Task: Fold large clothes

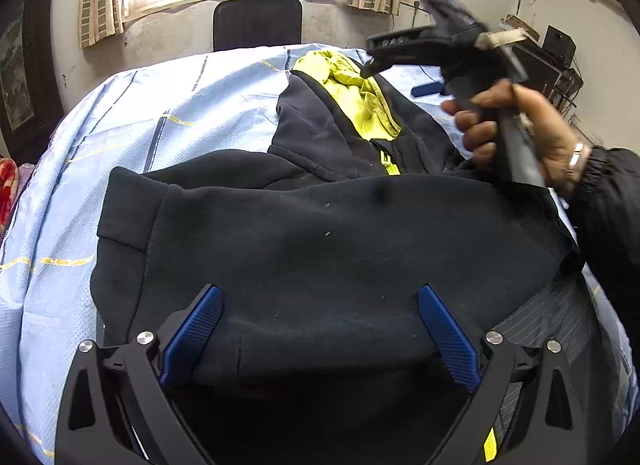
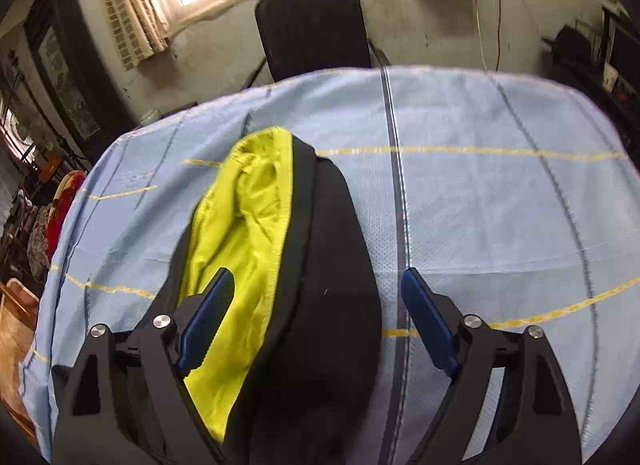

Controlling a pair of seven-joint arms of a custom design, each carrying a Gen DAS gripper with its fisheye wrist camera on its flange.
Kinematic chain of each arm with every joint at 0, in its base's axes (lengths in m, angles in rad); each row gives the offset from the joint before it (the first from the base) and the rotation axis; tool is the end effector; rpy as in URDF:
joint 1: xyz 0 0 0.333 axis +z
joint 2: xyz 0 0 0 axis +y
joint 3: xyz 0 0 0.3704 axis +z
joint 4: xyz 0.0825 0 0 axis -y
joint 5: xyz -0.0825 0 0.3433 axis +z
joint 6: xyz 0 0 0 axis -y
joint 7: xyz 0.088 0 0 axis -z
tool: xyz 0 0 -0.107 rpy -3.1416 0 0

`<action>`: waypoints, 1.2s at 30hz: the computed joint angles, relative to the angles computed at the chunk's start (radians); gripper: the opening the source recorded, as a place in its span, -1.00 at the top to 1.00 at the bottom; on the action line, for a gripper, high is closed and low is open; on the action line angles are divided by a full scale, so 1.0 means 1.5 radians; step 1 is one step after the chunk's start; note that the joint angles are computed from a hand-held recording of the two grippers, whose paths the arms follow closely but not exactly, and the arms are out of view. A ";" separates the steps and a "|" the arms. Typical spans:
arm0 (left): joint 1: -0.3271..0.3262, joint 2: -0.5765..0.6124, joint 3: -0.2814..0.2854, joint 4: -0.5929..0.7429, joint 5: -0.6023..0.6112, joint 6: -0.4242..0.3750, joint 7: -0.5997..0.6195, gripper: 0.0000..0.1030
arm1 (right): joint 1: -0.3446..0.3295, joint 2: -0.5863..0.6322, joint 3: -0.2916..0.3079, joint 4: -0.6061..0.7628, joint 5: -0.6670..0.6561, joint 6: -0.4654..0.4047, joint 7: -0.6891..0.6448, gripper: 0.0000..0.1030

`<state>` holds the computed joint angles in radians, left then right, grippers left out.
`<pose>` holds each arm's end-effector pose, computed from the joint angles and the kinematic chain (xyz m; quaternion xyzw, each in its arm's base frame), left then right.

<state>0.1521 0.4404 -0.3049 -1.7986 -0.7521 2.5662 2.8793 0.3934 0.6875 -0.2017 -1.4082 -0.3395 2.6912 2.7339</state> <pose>0.6643 -0.0617 0.4185 -0.3398 0.8772 -0.3296 0.0801 0.7413 0.2030 0.4309 -0.4294 0.8387 -0.1990 0.2694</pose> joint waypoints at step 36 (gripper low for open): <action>0.087 0.014 0.037 0.102 -0.131 -0.181 -0.137 -0.92 | 0.293 -0.333 0.011 -0.429 -0.572 -0.078 0.430 -0.27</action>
